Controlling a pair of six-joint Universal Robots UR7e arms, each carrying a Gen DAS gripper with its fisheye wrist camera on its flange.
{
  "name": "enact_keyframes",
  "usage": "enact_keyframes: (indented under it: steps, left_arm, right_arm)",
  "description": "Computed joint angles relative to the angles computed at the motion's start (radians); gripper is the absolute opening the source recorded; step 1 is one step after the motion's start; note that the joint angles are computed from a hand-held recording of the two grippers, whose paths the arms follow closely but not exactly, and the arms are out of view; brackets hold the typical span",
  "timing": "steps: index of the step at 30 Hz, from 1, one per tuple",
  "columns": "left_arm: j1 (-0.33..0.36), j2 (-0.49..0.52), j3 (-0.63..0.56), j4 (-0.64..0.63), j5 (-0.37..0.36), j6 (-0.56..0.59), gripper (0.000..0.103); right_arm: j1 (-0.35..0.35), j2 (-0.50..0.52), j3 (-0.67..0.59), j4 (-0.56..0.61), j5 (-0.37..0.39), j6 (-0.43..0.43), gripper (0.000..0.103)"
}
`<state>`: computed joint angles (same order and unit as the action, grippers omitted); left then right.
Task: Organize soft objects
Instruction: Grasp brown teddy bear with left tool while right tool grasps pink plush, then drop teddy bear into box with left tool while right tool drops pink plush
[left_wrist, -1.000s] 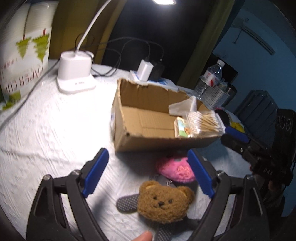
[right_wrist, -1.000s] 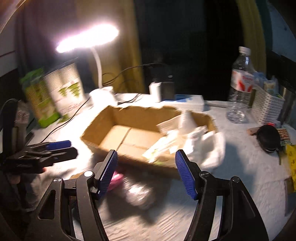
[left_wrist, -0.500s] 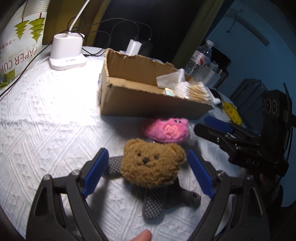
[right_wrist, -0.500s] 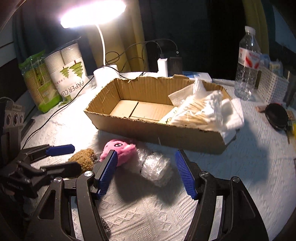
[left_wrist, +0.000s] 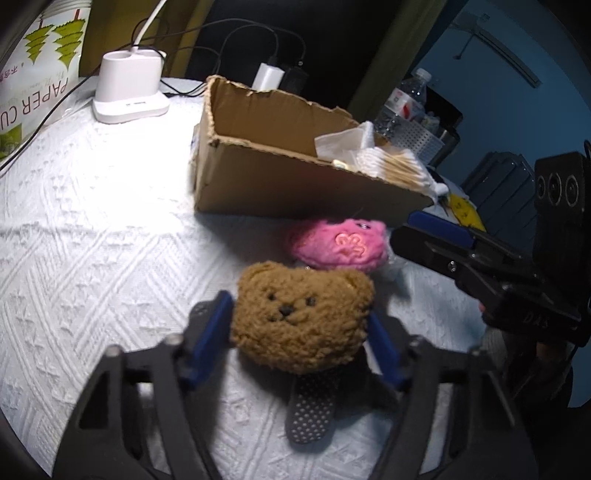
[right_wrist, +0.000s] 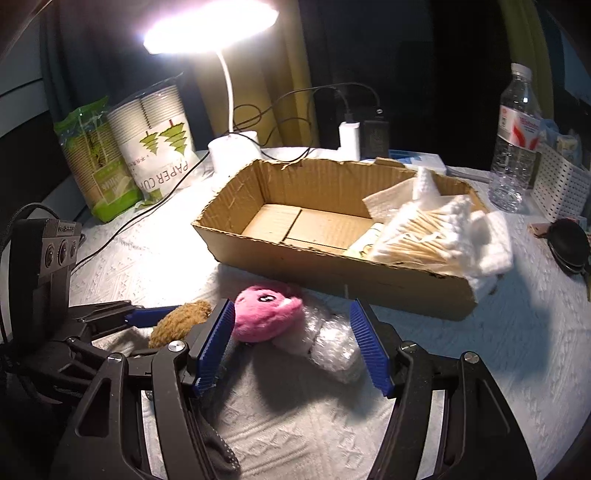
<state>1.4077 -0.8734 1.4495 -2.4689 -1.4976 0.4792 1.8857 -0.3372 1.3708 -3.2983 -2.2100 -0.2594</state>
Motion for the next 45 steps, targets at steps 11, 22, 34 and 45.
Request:
enact_keyframes:
  steps: [11,22,34,45]
  left_arm:
    - [0.004,-0.034,0.018,-0.026,-0.012,0.018,0.055]
    - [-0.013,-0.061,0.013,-0.087,-0.010,0.040,0.055]
    - [-0.017,-0.056,-0.016,-0.097,-0.004,0.035,0.055]
    - [0.018,-0.071,-0.012,-0.111,0.065,0.037,0.055]
  right_arm:
    - [-0.010,0.056,-0.103,0.137,0.028,-0.036,0.043]
    - [0.029,0.023,-0.061,0.041,0.050,-0.116,0.038]
    - [0.027,-0.028,0.009,0.017,0.154,-0.080,0.038]
    - [0.001,0.066,-0.047,0.178,0.194,0.012,0.036]
